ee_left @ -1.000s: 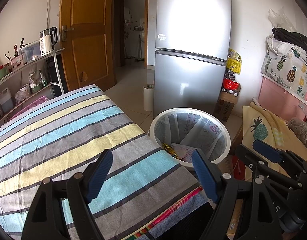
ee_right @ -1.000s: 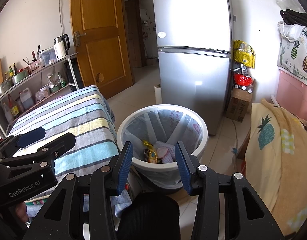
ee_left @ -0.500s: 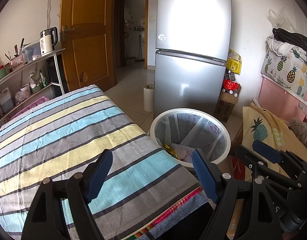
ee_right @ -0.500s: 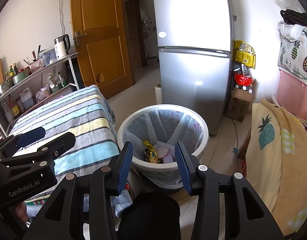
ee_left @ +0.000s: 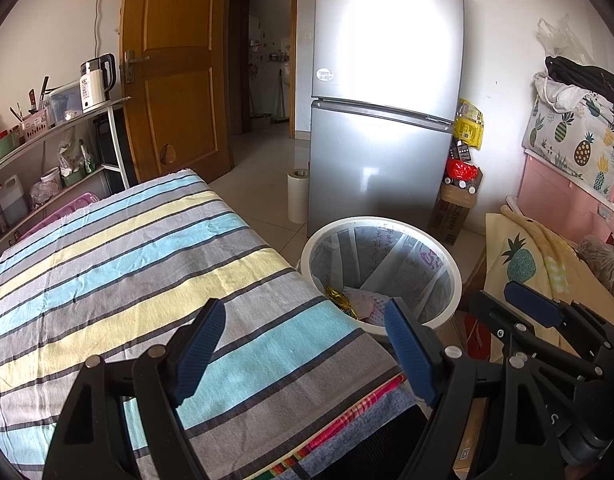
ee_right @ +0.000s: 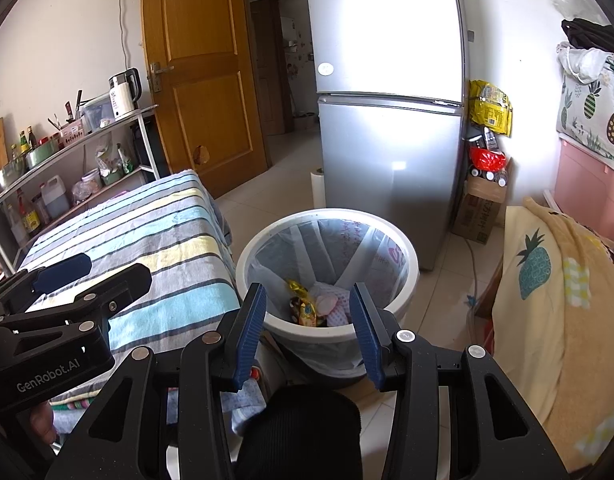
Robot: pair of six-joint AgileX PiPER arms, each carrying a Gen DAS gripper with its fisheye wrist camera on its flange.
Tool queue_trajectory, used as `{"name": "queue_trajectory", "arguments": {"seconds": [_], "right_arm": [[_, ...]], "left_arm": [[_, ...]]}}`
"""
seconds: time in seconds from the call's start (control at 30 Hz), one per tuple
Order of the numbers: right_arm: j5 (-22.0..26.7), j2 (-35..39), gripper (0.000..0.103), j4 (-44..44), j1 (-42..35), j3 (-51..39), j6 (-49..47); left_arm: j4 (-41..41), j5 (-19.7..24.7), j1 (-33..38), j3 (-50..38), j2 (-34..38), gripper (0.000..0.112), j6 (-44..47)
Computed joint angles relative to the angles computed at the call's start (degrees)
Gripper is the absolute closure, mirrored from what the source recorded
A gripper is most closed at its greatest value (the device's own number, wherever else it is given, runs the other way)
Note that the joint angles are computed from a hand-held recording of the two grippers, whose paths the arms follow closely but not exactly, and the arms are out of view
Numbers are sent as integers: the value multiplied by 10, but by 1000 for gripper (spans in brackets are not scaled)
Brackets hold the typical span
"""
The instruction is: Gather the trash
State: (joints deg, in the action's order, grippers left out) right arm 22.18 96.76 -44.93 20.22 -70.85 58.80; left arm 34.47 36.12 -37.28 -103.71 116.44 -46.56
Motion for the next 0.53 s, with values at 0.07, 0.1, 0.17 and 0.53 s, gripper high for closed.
{"name": "queue_trajectory", "arguments": {"seconds": [0.07,0.1,0.17,0.53], "right_arm": [[-1,0,58,-1,0,1,1],[0,1,58,-3,3,0,4],[0,1,58,-4,3,0,5],[-2,4,58,-9,7,0,13]], "left_arm": [[-3,-1,0,-1,0,29,2],[-4,-1,1,0,-1,29,3],[-4,-1,1,0,-1,29,3],[-7,-1,1,-2,0,29,6]]}}
